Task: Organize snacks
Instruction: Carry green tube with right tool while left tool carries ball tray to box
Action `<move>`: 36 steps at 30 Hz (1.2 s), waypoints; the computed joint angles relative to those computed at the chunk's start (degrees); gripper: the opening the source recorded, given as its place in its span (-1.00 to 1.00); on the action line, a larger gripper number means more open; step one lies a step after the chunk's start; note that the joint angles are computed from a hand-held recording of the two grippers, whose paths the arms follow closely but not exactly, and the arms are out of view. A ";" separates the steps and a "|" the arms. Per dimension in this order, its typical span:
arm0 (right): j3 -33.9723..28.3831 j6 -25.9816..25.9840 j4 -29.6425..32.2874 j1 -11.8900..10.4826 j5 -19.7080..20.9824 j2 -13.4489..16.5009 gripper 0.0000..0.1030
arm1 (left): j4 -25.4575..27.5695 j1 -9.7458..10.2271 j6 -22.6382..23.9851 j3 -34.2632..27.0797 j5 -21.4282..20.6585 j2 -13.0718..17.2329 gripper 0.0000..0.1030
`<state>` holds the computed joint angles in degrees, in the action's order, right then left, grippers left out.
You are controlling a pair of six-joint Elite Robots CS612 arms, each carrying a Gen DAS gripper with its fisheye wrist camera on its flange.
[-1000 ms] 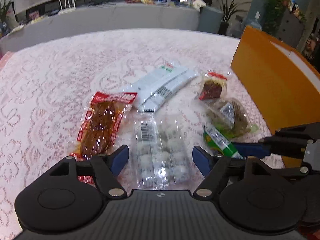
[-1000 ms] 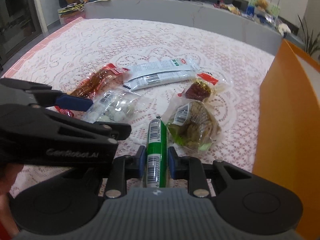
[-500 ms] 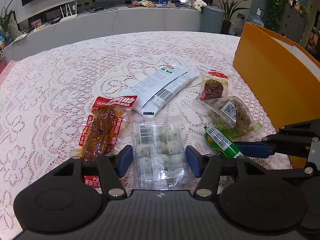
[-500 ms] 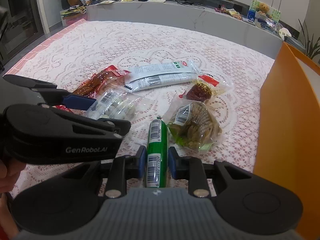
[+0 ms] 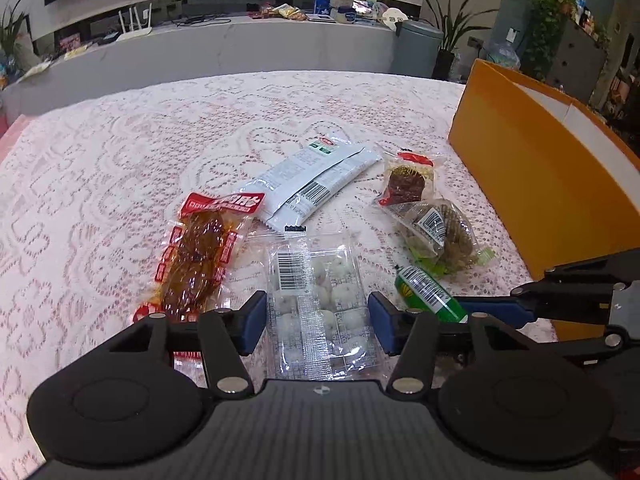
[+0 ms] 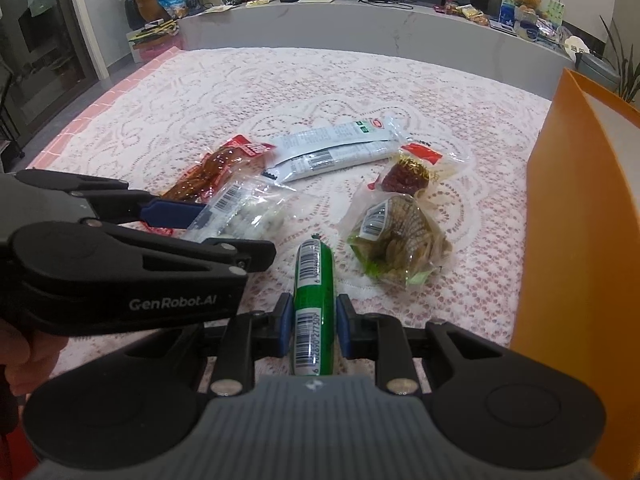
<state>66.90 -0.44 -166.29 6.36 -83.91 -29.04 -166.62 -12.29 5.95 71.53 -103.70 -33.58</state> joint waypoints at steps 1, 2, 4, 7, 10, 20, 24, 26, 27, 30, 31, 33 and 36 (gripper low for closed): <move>0.41 0.25 -0.45 -0.05 0.04 -0.22 -0.61 | -0.13 0.14 -0.85 0.22 -0.50 -0.17 0.20; 0.85 0.48 -0.94 -0.12 0.15 -0.47 -0.61 | -0.42 0.25 -1.70 0.50 -0.95 -0.37 0.20; 1.70 1.03 -2.03 -0.31 0.56 -0.96 -0.61 | -1.16 0.29 -2.42 1.18 -1.02 -0.79 0.20; 2.85 1.53 -3.42 -0.56 1.16 -1.66 -0.61 | -2.31 0.23 -3.09 2.18 -0.48 -1.42 0.20; 3.96 1.97 -4.86 -0.79 1.91 -2.28 -0.60 | -3.13 0.28 -4.06 2.83 -0.14 -2.02 0.20; 7.67 1.18 -10.97 -1.26 0.93 -5.12 -0.61 | -3.20 -0.60 -7.33 6.52 3.84 -5.73 0.20; 9.60 2.38 -14.98 -1.83 0.99 -6.59 -0.61 | -5.27 -1.12 -7.15 7.74 3.14 -7.43 0.20; 10.53 3.39 -16.57 -2.27 1.09 -7.40 -0.60 | -6.57 -1.53 -6.22 8.17 2.46 -8.18 0.20; 10.97 3.82 -17.24 -2.53 1.08 -7.79 -0.60 | -7.22 -1.79 -5.58 8.35 2.15 -8.53 0.20; 12.65 4.55 -19.23 -3.34 0.66 -9.17 -0.60 | -8.16 -2.68 -4.54 8.56 1.27 -9.29 0.20; 13.18 4.63 -19.60 -3.63 0.44 -9.64 -0.60 | -8.34 -2.97 -4.27 8.45 0.74 -9.39 0.20; 14.34 4.49 -20.13 -4.33 0.33 -10.60 -0.60 | -8.57 -3.63 -3.28 8.16 0.14 -9.47 0.20; 15.74 4.02 -19.68 -5.47 -0.46 -11.90 -0.60 | -8.58 -4.81 -1.73 7.46 -0.47 -9.39 0.20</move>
<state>82.64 3.58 -185.97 0.88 -84.37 -40.94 -175.20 -17.10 4.22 78.99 -104.17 -42.97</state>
